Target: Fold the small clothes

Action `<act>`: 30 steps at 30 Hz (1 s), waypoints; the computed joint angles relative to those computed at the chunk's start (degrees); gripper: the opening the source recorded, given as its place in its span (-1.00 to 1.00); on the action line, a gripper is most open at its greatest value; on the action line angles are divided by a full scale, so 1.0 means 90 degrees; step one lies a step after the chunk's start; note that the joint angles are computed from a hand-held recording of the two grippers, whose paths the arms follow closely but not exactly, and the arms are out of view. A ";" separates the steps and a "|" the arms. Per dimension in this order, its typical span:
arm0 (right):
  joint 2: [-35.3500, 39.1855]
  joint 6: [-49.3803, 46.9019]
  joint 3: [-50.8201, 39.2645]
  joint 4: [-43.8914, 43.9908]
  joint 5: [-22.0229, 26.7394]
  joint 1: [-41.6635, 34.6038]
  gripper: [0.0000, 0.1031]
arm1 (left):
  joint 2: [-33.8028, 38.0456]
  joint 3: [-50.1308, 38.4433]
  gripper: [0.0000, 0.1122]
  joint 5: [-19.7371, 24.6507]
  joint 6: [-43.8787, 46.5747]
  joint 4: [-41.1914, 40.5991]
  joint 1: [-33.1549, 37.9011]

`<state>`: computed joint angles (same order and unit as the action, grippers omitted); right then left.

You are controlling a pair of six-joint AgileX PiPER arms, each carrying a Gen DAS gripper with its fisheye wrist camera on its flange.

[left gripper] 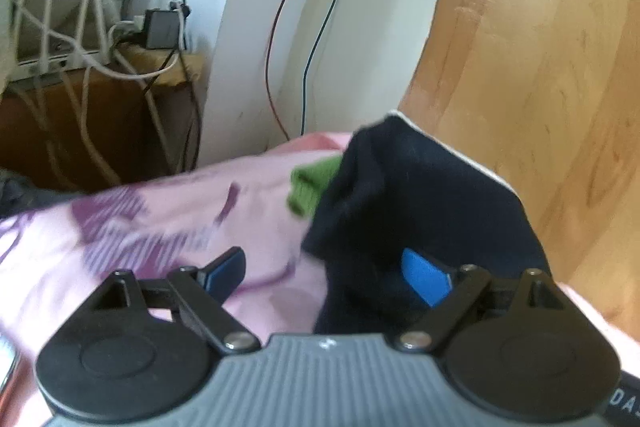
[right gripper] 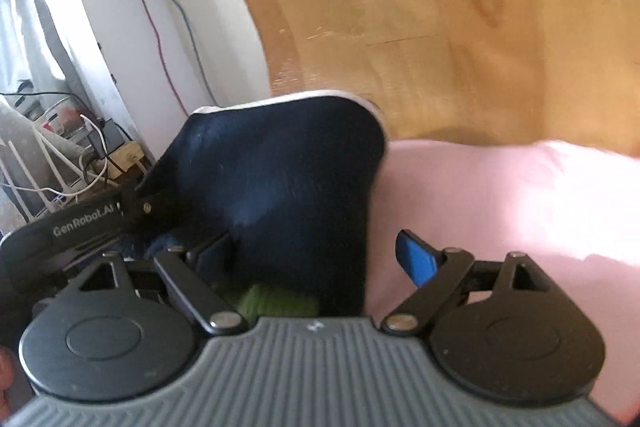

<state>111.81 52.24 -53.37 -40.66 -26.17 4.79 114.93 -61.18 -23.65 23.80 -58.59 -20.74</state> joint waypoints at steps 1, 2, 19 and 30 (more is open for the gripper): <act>-0.0179 -0.0111 0.0221 0.0119 0.0106 0.0018 0.75 | -0.0158 0.0256 0.58 -0.0132 0.0074 -0.0151 -0.0144; -0.0389 -0.0456 0.0504 0.0479 0.0271 0.0096 0.75 | -0.0335 0.0482 0.58 -0.0172 0.0218 -0.0306 -0.0250; -0.3436 -0.3226 0.4266 0.2453 -0.0347 -0.0138 0.75 | -0.1904 0.2495 0.60 -0.2020 0.1618 -0.2799 -0.2998; -0.4360 -0.2759 0.5165 0.1545 -0.0766 -0.1151 0.76 | -0.1612 0.2043 0.68 -0.2638 0.2659 -0.3828 -0.4245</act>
<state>72.57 27.41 -6.89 -26.76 -33.07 -5.56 100.43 -42.79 -47.39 47.73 -93.04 -58.94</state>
